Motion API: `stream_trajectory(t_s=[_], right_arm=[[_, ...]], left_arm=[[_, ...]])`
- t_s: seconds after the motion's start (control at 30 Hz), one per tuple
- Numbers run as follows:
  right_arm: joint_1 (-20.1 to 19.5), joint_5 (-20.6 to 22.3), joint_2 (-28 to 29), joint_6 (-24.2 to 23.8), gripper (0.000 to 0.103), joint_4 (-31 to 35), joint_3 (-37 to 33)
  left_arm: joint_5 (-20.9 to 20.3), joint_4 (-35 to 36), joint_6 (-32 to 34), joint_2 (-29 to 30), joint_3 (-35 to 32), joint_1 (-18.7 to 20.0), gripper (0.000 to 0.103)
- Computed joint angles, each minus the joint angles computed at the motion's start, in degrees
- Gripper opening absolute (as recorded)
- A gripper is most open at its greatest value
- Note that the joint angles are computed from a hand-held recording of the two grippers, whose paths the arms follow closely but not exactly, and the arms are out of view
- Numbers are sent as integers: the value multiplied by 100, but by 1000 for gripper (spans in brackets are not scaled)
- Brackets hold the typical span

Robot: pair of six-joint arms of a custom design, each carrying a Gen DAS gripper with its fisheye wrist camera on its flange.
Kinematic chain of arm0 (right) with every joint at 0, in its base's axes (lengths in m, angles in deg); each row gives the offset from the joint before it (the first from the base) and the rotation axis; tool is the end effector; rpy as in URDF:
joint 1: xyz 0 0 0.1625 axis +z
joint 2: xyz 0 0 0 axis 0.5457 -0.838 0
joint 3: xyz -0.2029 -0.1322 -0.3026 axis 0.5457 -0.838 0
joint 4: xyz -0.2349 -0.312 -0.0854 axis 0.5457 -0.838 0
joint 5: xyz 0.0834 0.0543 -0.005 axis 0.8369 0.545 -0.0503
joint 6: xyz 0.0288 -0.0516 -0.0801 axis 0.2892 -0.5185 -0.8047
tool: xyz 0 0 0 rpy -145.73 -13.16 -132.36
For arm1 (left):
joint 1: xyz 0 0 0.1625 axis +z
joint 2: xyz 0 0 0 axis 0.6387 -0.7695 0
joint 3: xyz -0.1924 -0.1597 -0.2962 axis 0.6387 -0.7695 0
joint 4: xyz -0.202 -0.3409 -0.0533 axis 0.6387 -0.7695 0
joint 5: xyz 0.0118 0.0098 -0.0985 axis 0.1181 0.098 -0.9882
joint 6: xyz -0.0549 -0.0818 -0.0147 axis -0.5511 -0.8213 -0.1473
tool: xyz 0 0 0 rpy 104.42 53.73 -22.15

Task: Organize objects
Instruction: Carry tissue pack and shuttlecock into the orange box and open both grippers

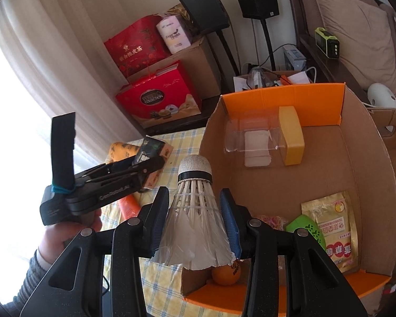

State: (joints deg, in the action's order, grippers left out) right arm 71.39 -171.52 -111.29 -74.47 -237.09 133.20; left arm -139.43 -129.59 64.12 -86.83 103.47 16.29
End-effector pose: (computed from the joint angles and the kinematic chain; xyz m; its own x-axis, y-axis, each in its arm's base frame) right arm 0.2428 -0.5936 0.2739 -0.9201 0.0291 0.3906 -0.2315 0.7640 -0.6022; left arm -0.2867 -0.7363 0.1741 -0.7391 0.5217 -0.4261 0.6377 0.7456 -0.1933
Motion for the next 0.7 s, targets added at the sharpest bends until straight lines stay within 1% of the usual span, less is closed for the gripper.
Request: stream_trajectory(t_s=[0.17,0.3,0.37,0.53,0.7], right_arm=[[31,-168,-87,-47,40,-120,29],[12,-324,-180,-48,40,-157,40],[-19,-387,-245,-35,40,-166,61],[-177,-511,-426,53,40,-82,106],[-368,-664,-489,117,40,78,44]], left_arm=[[-348,105,-122,-211,170,-179,52],[-419,83,-213,-268,289,-326,52],[-532,125,-306,-276,308,-372,52],[-636,137,-384,-197,366,-519,52],[-751,310,-598,68,198,-598,52]])
